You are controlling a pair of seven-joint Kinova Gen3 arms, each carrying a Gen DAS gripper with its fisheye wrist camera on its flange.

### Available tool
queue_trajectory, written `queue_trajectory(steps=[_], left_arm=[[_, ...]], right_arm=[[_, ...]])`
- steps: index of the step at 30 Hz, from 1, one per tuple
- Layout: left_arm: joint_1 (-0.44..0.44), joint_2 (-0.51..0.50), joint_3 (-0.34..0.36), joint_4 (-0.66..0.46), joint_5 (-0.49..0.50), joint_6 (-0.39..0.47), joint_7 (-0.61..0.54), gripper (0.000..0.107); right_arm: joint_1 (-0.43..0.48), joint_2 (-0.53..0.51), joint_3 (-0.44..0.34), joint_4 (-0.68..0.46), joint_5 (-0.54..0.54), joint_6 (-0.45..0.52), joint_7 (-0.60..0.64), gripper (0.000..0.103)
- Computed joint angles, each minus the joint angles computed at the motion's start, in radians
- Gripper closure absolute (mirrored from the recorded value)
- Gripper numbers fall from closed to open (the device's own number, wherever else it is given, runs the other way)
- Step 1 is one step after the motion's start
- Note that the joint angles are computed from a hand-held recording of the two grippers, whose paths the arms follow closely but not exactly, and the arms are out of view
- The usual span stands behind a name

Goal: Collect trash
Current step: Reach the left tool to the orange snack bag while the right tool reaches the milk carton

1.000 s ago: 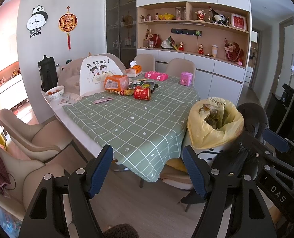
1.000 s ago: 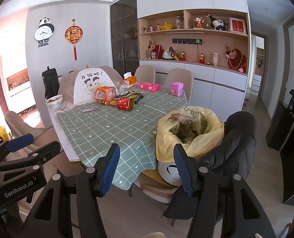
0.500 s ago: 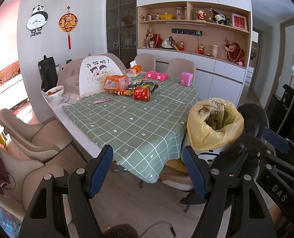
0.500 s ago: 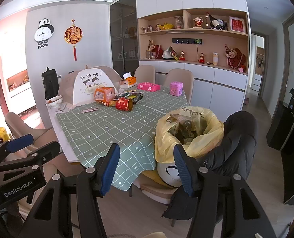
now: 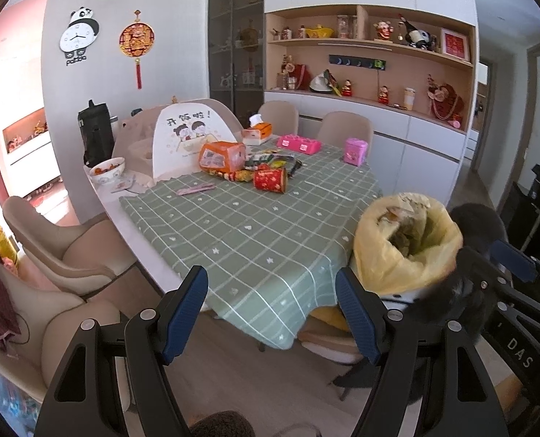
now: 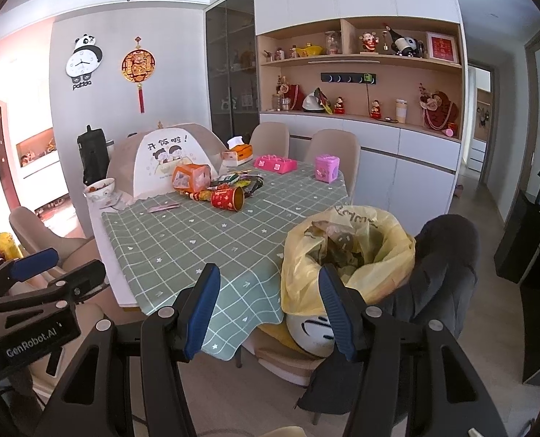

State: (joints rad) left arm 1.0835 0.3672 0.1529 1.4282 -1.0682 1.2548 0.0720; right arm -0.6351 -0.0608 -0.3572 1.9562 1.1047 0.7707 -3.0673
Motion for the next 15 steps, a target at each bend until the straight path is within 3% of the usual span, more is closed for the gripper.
queue_trajectory(steps=[7,12,15], left_arm=[[-0.095,0.024,-0.046,-0.054,-0.015,-0.068,-0.059,0.035],[-0.200,0.059,-0.102,-0.098,-0.004,-0.193,-0.129,0.035],[-0.272,0.091,-0.136,-0.125,0.021,-0.287,-0.187,0.035]], right_arm=[[0.046,0.079,0.077,-0.084,0.040,-0.110,0.084,0.049],[0.067,0.183,0.163,-0.194,-0.001,-0.226,0.175,0.049],[0.060,0.272,0.211,-0.295,-0.030,-0.239,0.237,0.049]])
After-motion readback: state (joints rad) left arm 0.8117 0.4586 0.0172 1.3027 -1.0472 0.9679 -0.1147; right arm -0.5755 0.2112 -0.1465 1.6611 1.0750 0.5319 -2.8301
